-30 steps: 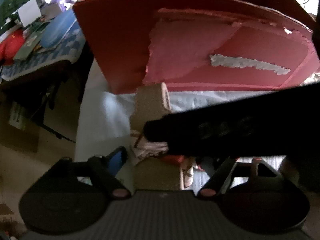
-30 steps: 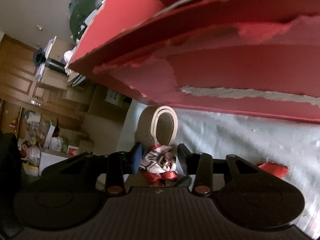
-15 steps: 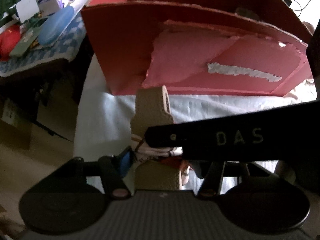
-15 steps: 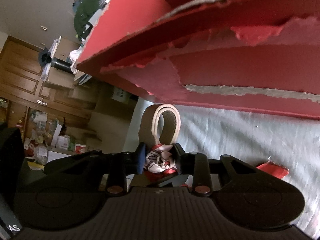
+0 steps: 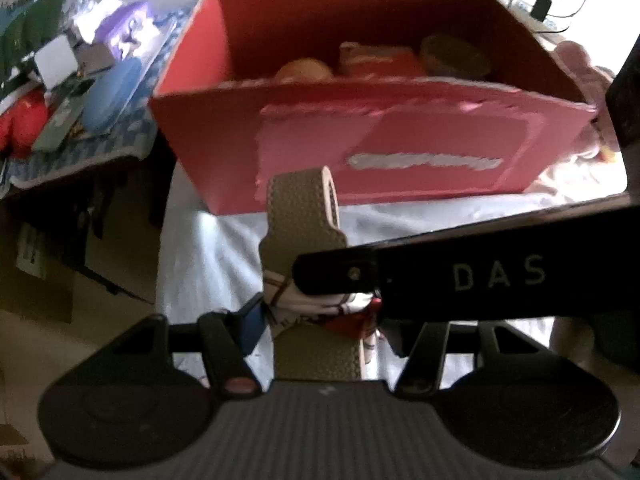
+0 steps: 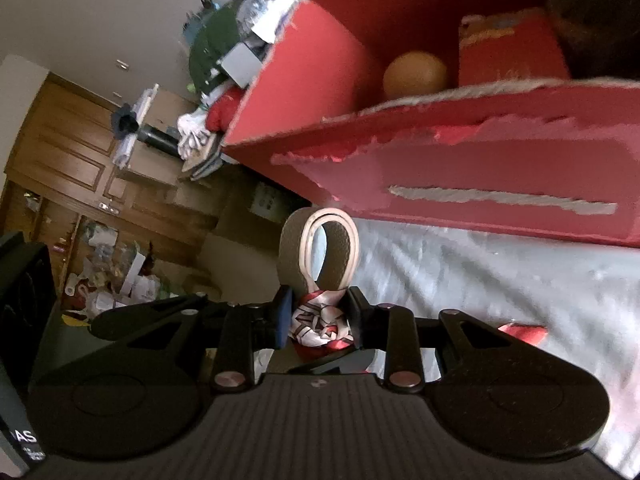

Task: Organize objects
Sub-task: 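Lift the beige strap with the right gripper up over the red box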

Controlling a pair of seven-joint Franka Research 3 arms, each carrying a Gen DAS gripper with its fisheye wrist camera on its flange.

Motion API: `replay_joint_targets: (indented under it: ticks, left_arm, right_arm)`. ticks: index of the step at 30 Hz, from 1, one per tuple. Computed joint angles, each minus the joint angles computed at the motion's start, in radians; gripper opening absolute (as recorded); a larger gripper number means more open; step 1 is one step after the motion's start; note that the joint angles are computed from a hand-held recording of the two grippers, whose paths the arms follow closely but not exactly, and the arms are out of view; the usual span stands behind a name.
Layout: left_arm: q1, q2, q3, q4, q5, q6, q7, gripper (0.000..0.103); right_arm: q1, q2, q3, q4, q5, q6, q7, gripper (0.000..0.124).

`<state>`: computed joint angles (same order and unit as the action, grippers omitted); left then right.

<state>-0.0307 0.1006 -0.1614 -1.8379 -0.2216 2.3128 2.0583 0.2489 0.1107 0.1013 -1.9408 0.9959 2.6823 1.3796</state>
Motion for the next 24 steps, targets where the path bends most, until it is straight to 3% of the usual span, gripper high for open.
replay_joint_targets:
  ticks: [12, 24]
  left_arm:
    - [-0.075, -0.108, -0.019, -0.075, -0.065, 0.05, 0.028, 0.058]
    - [-0.151, -0.126, -0.03, -0.033, -0.15, 0.105, 0.057, 0.058]
  right_arm:
    - [0.016, -0.175, -0.04, -0.16, 0.033, 0.088, -0.016, 0.032]
    - [0.038, -0.311, -0.111, -0.252, 0.043, 0.18, -0.062, 0.032]
